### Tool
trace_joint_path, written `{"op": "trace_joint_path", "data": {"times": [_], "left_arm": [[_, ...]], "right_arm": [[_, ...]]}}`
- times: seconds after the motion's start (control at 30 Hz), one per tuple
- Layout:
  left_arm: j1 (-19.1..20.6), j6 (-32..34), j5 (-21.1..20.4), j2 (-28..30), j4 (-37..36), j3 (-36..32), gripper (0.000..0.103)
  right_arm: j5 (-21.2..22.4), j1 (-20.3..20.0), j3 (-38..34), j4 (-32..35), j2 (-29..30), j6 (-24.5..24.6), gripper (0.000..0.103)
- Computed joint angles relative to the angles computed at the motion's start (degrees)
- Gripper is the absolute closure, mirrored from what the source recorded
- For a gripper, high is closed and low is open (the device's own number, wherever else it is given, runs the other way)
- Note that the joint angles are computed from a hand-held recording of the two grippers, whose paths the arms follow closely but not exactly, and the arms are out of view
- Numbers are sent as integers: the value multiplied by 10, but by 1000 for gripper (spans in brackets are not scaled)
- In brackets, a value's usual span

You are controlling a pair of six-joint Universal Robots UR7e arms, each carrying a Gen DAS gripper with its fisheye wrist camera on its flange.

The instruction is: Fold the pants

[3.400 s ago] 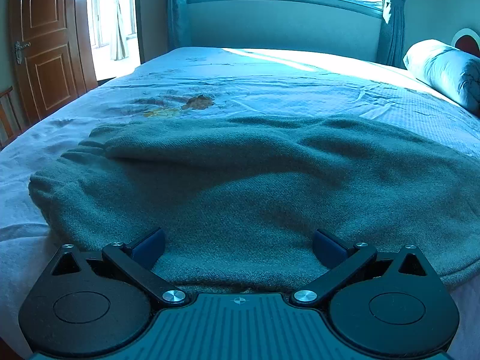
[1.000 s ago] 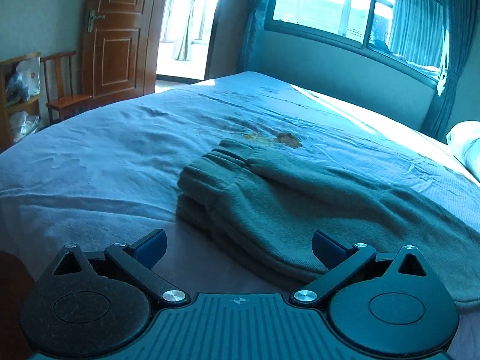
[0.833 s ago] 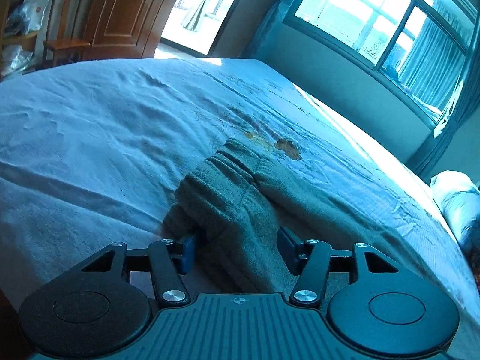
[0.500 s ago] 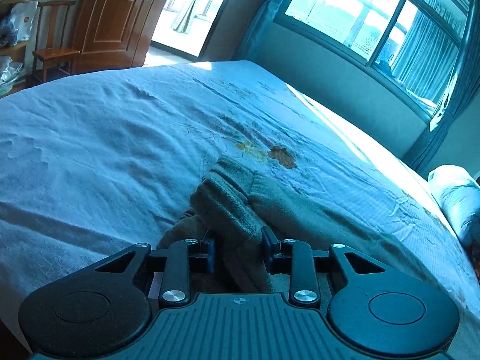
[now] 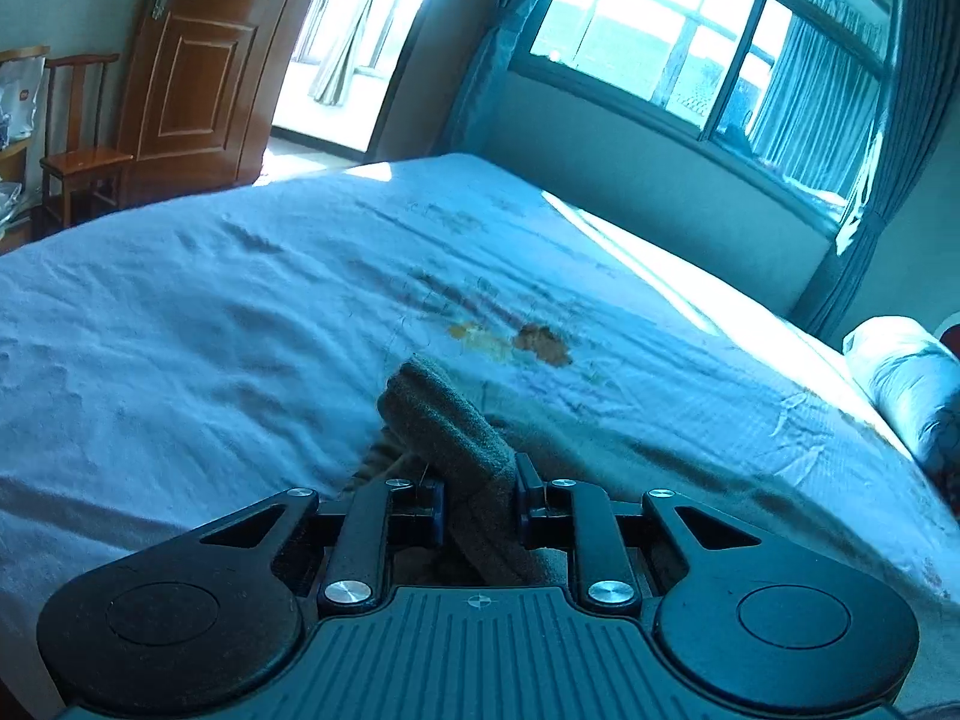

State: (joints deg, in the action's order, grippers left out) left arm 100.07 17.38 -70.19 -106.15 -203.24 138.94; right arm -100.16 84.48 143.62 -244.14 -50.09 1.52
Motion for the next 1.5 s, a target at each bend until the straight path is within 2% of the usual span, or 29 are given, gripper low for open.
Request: {"op": "trace_joint_path", "data": {"times": [0.07, 0.1, 0.13, 0.17, 0.23, 0.33, 0.4, 0.43, 0.47, 0.53, 0.6, 0.7, 0.77, 0.83, 0.9, 0.97, 1.0, 1.13, 1.2, 1.27, 1.33, 1.43, 1.5], "left_arm": [[-13, 20, -12, -6, -22, -2, 82], [-15, 36, 5, 0, -14, -8, 82], [-16, 39, 47, 8, 18, -19, 82], [-4, 17, 64, 13, 72, -33, 82], [24, 4, 51, 18, 107, -37, 82], [29, 12, 30, 6, 81, -17, 78], [23, 15, 32, -9, 83, -8, 68], [16, 17, 43, -16, 82, -4, 67], [5, 19, 62, -25, 75, 1, 64], [-31, 32, 125, -33, 49, 11, 49], [-60, 49, 176, -35, 16, 17, 29], [-106, 87, 247, -21, -39, 25, 13], [-135, 140, 303, 9, -88, 24, 9], [-142, 162, 341, 41, -113, 13, 8], [-127, 100, 331, 35, -66, 8, 8], [-110, 45, 315, 30, -35, 6, 8], [-105, 37, 313, 31, -32, 6, 8], [-76, 30, 292, 50, -33, 1, 8], [-61, 21, 273, 53, -26, -3, 6], [-56, 26, 272, 61, -42, -5, 2], [-55, 35, 274, 73, -57, -11, 2], [-55, 14, 275, 80, -54, -13, 1], [-51, -8, 266, 81, -52, -10, 1]], "right_arm": [[-1, 1, 0, 2, -1, -2, 82], [2, -1, 1, 1, -1, -3, 81], [6, -3, 1, -1, 0, -3, 81], [12, -8, 3, -3, 0, 0, 81], [20, -13, 8, -8, 0, 2, 81], [11, -9, 10, -8, -4, -14, 81], [-13, 2, 8, -27, 1, -14, 81], [-48, 23, 0, -58, 15, -29, 78], [-75, 44, -9, -85, 27, -58, 78], [-87, 76, -25, -87, 32, -98, 78], [-70, 103, -45, -39, 32, -129, 76], [-19, 149, -105, 100, 40, -164, 73], [17, 173, -156, 198, 54, -171, 66], [59, 194, -220, 306, 76, -175, 62], [101, 211, -290, 409, 107, -189, 62], [124, 228, -363, 501, 145, -202, 62], [129, 238, -414, 557, 173, -211, 62], [115, 262, -561, 702, 260, -244, 70], [101, 269, -617, 750, 296, -258, 70], [96, 270, -652, 786, 318, -266, 69], [106, 266, -667, 813, 326, -269, 72], [108, 265, -681, 844, 335, -289, 74], [125, 259, -681, 862, 331, -296, 83]]}}
